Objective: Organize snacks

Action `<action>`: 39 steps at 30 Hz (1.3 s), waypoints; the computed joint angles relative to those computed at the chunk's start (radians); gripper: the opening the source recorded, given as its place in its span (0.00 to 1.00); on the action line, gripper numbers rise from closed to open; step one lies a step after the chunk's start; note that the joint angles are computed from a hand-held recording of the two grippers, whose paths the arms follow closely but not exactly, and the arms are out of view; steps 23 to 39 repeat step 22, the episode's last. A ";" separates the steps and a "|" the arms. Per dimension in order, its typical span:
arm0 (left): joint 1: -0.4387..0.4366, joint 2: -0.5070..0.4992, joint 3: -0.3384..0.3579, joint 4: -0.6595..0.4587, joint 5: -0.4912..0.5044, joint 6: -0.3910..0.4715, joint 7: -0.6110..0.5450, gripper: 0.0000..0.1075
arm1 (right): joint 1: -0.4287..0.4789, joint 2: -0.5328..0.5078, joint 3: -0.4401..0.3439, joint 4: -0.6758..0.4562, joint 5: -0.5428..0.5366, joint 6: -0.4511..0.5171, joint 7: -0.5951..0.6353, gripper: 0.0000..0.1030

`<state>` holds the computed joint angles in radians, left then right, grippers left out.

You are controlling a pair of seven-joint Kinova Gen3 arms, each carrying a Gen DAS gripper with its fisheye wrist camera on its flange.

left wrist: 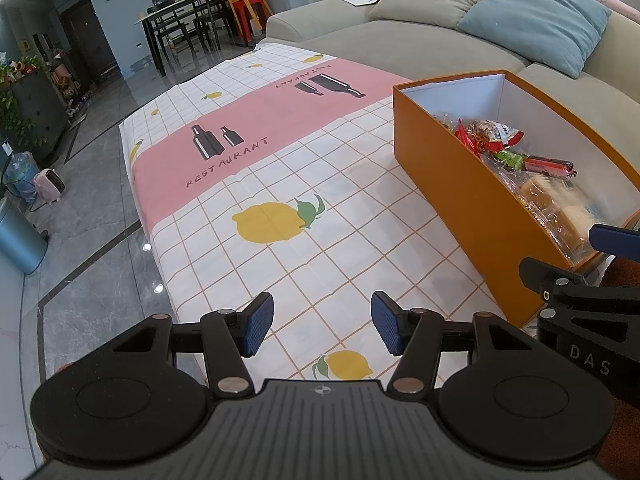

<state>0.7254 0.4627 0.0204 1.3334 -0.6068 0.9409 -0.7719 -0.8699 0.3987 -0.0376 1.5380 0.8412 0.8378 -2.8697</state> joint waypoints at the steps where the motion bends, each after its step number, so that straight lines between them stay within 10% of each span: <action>1: 0.001 0.000 -0.001 0.000 -0.001 0.001 0.001 0.62 | 0.001 0.000 -0.001 0.000 -0.001 -0.001 0.002 0.63; 39: 0.012 0.004 -0.005 -0.009 -0.016 0.028 0.024 0.62 | 0.003 0.003 -0.001 0.001 -0.005 -0.007 0.024 0.63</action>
